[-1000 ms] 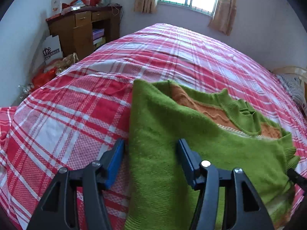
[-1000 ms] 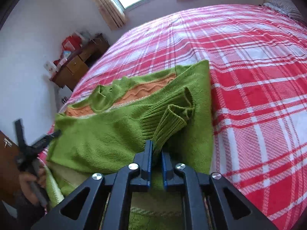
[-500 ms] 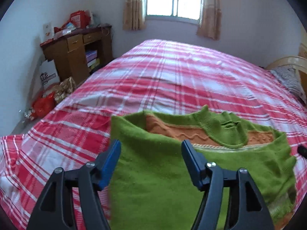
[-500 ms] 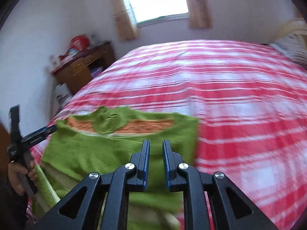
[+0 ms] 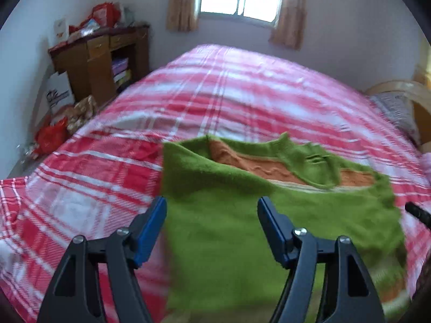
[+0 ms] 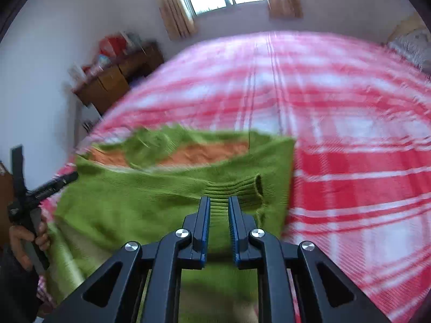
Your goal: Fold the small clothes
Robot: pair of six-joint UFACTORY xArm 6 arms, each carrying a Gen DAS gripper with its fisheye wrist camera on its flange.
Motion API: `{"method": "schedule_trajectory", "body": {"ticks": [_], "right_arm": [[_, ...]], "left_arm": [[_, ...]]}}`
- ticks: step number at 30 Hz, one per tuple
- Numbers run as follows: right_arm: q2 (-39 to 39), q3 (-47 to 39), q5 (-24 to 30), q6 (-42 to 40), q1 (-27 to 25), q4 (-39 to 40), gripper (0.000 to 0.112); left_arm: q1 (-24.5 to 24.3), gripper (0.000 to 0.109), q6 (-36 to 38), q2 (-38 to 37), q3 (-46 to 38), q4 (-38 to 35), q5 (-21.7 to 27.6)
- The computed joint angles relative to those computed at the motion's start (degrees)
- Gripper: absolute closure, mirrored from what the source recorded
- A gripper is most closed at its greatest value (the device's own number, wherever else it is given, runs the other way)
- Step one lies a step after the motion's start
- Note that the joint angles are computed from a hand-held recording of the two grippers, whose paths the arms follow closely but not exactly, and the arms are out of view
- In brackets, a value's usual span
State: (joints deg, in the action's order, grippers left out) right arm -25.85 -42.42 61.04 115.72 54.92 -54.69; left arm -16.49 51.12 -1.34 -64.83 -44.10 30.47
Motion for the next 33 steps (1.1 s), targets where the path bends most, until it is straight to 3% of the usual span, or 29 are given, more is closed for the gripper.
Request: {"method": "schedule_trajectory", "body": {"ticks": [2, 4, 6, 7, 10, 12, 14, 18, 21, 24, 30, 33], "right_arm": [[-2.25, -0.89, 6.83, 2.64, 7.79, -2.16, 0.094], [-3.81, -1.28, 9.66, 3.84, 13.17, -2.78, 0.072], [-4.33, -1.30, 8.89, 6.28, 18.68, -4.10, 0.061], [-4.20, -1.06, 6.10, 7.41, 20.41, -4.70, 0.060], [-1.32, -1.15, -3.69, 7.75, 21.52, -3.51, 0.060], [3.30, -3.48, -7.28, 2.43, 21.33, 1.12, 0.060], [9.30, -6.99, -8.40, -7.19, 20.57, 9.68, 0.060], [16.76, -10.77, -10.54, -18.26, 19.16, 16.35, 0.060], [20.87, -15.63, -4.34, -24.95, 20.64, 17.36, 0.061], [23.02, -18.15, -2.26, -28.44, 21.81, 19.03, 0.101], [24.58, -22.67, 6.72, -20.86, 28.43, 14.31, 0.104], [25.36, -27.16, 17.46, -13.99, 33.78, 8.83, 0.104]], "left_arm": [[4.34, 0.029, 7.52, -4.51, 2.61, -6.16, 5.31], [8.21, 0.024, 11.32, -7.81, 4.84, -8.66, 9.55], [11.83, 0.024, 14.54, -11.05, 7.41, -10.15, 13.50], [13.11, 0.024, 15.59, -12.40, 8.65, -10.07, 14.69], [16.27, 0.024, 18.34, -16.59, 13.20, -8.71, 15.92], [16.74, 0.024, 18.35, -17.40, 14.68, -7.19, 15.59], [16.92, 0.024, 17.28, -18.11, 15.86, -5.80, 15.27], [17.90, 0.023, 16.84, -19.64, 16.86, -6.36, 16.16], [19.81, 0.019, 17.87, -21.82, 18.45, -7.63, 18.07], [21.62, 0.019, 19.05, -24.22, 20.65, -7.95, 18.42], [27.58, 0.019, 21.98, -28.45, 23.12, -9.19, 22.22], [29.10, 0.019, 23.32, -29.29, 22.21, -10.34, 23.22]]}}
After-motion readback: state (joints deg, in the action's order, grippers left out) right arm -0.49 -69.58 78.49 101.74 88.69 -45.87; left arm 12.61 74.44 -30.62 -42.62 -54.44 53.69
